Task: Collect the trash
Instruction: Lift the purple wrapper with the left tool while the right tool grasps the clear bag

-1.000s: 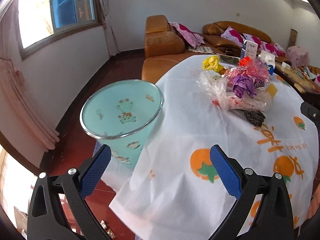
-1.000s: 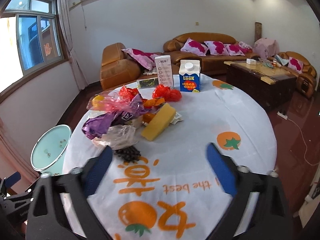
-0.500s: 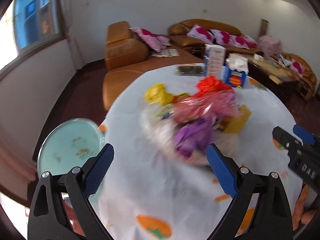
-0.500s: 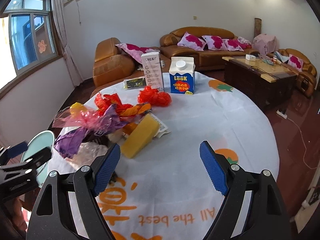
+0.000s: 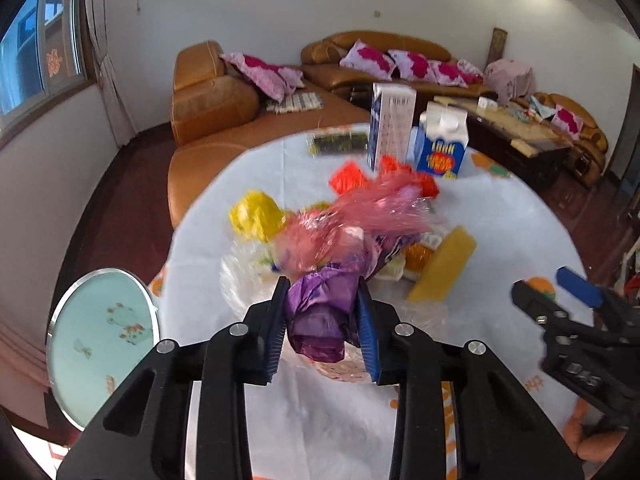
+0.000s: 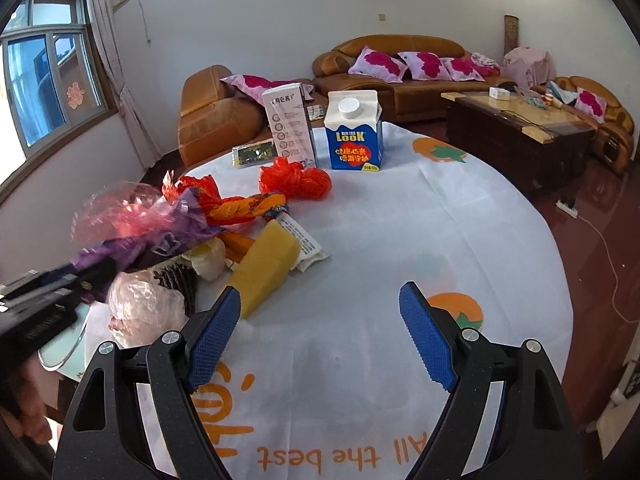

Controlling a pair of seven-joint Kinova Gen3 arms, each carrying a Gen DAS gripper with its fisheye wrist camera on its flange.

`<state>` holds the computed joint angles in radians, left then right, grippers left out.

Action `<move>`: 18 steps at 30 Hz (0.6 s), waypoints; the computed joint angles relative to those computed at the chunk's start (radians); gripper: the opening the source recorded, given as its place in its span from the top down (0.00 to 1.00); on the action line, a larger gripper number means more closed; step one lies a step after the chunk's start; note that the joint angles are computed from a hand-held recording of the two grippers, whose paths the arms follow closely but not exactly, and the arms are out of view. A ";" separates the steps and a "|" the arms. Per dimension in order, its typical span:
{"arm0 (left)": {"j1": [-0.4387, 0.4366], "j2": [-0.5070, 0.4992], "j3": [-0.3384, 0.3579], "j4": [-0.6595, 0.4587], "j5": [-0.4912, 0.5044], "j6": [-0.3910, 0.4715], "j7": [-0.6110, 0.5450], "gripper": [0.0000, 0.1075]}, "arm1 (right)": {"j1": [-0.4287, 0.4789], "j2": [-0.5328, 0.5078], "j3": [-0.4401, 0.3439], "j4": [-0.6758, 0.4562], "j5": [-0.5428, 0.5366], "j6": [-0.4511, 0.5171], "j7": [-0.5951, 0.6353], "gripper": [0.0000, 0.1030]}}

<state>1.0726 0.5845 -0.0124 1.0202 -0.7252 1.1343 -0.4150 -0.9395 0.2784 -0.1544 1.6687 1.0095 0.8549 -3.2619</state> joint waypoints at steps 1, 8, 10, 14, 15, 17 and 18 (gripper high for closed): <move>0.012 -0.016 -0.007 0.007 -0.014 0.008 0.002 0.70 | 0.000 0.003 0.000 -0.005 0.000 0.000 0.003 0.21; 0.037 -0.131 0.013 0.113 -0.130 -0.030 0.080 0.70 | 0.004 0.034 0.015 -0.053 -0.036 -0.007 0.044 0.21; 0.024 -0.148 0.031 0.133 -0.147 -0.054 0.086 0.70 | -0.001 0.040 0.021 -0.063 -0.043 -0.001 0.049 0.21; 0.006 -0.155 0.056 0.136 -0.156 -0.072 0.085 0.71 | -0.009 0.039 0.030 -0.066 -0.052 -0.001 0.050 0.21; 0.013 -0.164 0.053 0.150 -0.171 -0.078 0.102 0.71 | -0.011 0.035 0.031 -0.061 -0.051 -0.006 0.043 0.21; 0.024 -0.177 0.051 0.159 -0.205 -0.068 0.134 0.71 | -0.011 0.021 0.029 -0.048 -0.041 -0.029 0.032 0.21; 0.040 -0.186 0.041 0.164 -0.236 -0.045 0.166 0.71 | -0.012 0.019 0.027 -0.048 -0.035 -0.035 0.033 0.21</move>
<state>1.1126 0.3980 0.0290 1.1846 -0.9609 1.0897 -0.2490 -0.9516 0.2972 -0.1269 1.6206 0.9747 0.8203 -3.2285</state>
